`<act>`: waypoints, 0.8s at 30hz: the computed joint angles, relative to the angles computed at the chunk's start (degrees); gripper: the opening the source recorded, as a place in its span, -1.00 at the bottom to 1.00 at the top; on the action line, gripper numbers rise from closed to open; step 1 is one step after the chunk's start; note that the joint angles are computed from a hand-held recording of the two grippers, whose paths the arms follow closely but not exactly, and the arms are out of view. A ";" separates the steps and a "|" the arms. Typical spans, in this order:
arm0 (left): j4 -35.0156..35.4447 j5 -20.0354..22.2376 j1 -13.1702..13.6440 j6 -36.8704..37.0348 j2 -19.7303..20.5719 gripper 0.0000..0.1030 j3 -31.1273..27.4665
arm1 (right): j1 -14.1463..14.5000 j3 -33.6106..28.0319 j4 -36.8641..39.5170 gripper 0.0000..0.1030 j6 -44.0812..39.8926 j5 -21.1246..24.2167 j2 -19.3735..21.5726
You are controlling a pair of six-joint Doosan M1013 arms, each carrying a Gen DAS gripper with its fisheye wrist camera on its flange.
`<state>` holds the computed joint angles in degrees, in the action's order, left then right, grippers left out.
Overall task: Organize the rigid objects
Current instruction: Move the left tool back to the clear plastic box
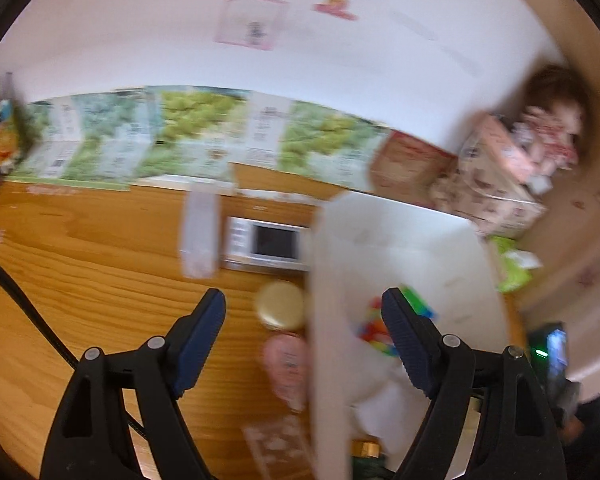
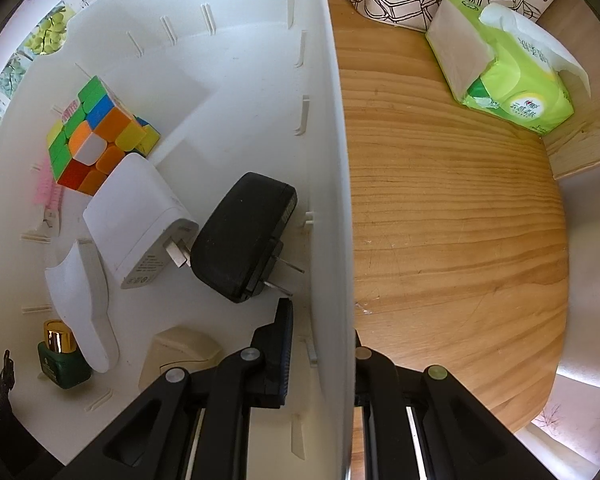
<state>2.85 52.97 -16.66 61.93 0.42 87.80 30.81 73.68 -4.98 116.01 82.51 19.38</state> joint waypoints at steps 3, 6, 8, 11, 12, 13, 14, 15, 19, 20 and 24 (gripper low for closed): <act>4.18 2.16 0.28 -2.14 1.09 0.61 -0.96 | -0.01 0.03 -0.02 -0.72 -0.10 -0.02 -0.02; 5.04 4.57 1.18 -3.02 2.55 0.61 -2.15 | 0.01 -0.01 0.08 -0.72 0.02 0.04 -0.01; 4.97 5.61 1.73 -3.24 3.31 0.61 -2.71 | -0.07 -0.07 0.17 -0.72 0.04 0.12 -0.02; 6.58 7.52 2.00 -4.20 4.63 0.61 -3.75 | -0.18 -0.14 0.31 -0.72 0.11 0.23 0.02; 7.19 8.06 2.05 -4.47 5.10 0.61 -4.08 | -0.20 -0.17 0.35 -0.72 0.13 0.28 0.04; 7.25 8.46 2.19 -4.44 5.48 0.61 -4.32 | -0.26 -0.19 0.41 -0.72 0.07 0.31 0.05; 7.06 8.69 2.38 -4.33 5.82 0.61 -4.52 | -0.31 -0.18 0.52 -0.72 0.12 0.32 0.04; 6.85 9.02 2.54 -4.26 6.18 0.61 -4.81 | -0.42 -0.12 0.63 -0.72 0.11 0.27 0.02; 6.72 10.46 2.98 -3.76 7.56 0.61 -5.73 | -0.69 -0.13 0.80 -0.72 0.05 0.39 0.08; 6.56 10.66 3.10 -3.55 7.81 0.61 -5.87 | -0.74 -0.12 0.87 -0.72 0.08 0.42 0.08; 5.19 10.85 3.83 -2.94 8.63 0.61 -6.07 | -1.00 -0.23 1.13 -0.72 -0.01 0.57 0.18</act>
